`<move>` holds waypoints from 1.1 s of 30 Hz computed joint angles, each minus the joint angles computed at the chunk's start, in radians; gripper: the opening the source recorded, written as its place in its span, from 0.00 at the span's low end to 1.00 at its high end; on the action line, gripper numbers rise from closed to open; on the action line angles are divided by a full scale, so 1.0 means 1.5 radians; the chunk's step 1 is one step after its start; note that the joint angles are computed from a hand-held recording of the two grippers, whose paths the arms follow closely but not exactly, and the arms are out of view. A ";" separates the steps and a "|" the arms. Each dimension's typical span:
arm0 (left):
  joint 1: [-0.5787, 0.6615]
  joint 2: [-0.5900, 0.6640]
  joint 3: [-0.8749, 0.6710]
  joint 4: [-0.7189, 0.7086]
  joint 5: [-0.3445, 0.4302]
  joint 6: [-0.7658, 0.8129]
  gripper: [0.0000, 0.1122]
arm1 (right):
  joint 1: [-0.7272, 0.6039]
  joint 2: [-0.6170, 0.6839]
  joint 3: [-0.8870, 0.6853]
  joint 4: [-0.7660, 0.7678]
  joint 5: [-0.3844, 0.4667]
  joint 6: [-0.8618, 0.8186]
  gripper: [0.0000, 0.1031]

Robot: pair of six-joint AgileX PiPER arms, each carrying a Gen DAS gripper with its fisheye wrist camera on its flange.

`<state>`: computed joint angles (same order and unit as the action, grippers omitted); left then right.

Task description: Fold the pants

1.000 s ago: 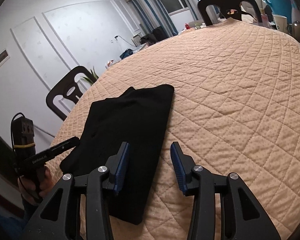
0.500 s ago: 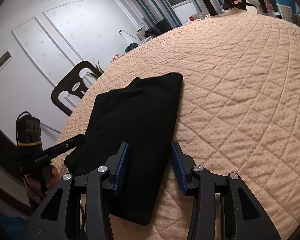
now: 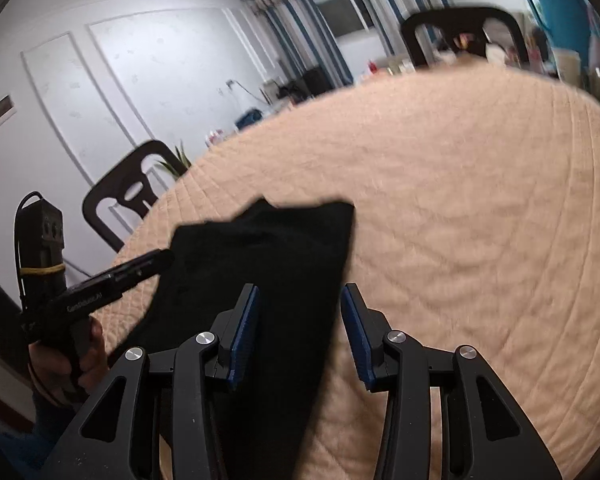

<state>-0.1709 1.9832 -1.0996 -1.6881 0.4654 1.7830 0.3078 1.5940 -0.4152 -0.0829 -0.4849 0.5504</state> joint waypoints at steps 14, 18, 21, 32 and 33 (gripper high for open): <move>-0.032 0.020 -0.032 0.141 -0.061 -0.114 0.48 | -0.050 0.082 -0.158 -0.185 0.137 0.137 0.14; -0.033 -0.014 0.024 0.067 -0.080 -0.031 0.48 | -0.042 0.026 -0.073 -0.153 0.076 0.107 0.16; -0.031 -0.021 0.039 0.047 -0.080 -0.014 0.48 | -0.025 0.002 -0.048 -0.130 0.072 0.082 0.20; 0.004 -0.025 0.073 -0.005 -0.050 0.034 0.54 | -0.059 0.015 -0.026 -0.241 0.042 0.197 0.40; 0.008 -0.021 0.069 0.002 -0.043 0.023 0.55 | -0.066 0.023 -0.027 -0.267 0.033 0.225 0.41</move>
